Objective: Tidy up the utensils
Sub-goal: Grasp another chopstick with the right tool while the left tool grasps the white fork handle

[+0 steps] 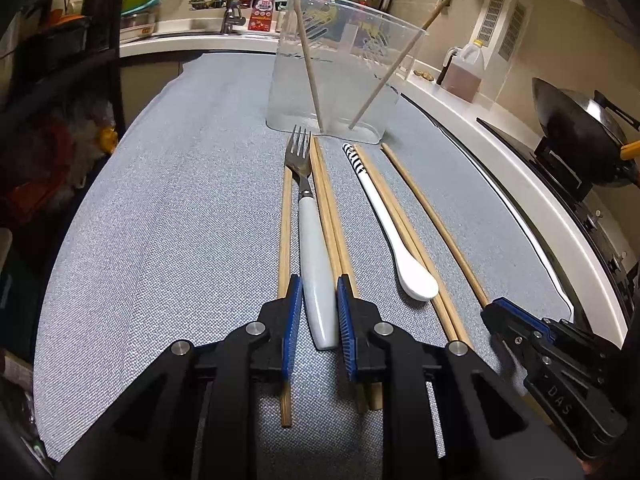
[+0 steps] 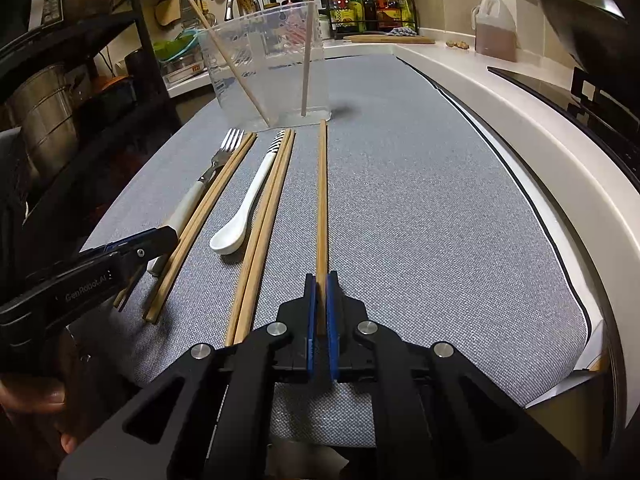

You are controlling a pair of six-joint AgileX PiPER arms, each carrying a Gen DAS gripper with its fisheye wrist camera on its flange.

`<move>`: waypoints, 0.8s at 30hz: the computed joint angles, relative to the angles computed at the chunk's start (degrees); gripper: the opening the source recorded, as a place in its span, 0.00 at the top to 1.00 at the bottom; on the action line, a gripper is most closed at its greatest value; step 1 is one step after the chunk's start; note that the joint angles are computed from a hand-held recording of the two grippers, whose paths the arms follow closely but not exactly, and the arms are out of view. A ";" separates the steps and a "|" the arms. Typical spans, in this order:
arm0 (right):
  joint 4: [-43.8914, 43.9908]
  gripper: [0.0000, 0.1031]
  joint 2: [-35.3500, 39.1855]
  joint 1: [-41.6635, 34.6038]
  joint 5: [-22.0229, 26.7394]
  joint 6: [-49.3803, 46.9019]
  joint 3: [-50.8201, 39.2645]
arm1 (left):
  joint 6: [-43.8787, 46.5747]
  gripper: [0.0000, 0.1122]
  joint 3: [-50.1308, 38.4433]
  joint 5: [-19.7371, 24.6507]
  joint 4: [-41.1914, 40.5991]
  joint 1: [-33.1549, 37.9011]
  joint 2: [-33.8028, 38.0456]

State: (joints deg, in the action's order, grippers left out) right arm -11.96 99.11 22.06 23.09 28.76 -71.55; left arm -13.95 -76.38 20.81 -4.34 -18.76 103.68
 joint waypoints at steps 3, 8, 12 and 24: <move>-1.03 0.94 0.46 0.32 0.27 0.28 -0.59 | 3.29 0.85 0.03 0.32 -3.49 0.83 -0.11; -0.18 0.95 -0.42 0.00 0.41 0.01 0.23 | 10.07 0.85 3.21 -0.47 -8.38 2.20 -3.21; -2.85 0.95 -1.84 0.18 -0.16 2.28 2.38 | 16.96 0.86 7.93 -1.64 -12.31 4.44 -6.99; -1.25 0.92 -2.58 -0.59 -3.06 0.31 4.45 | 19.43 0.85 15.75 -11.16 -10.59 5.80 -9.11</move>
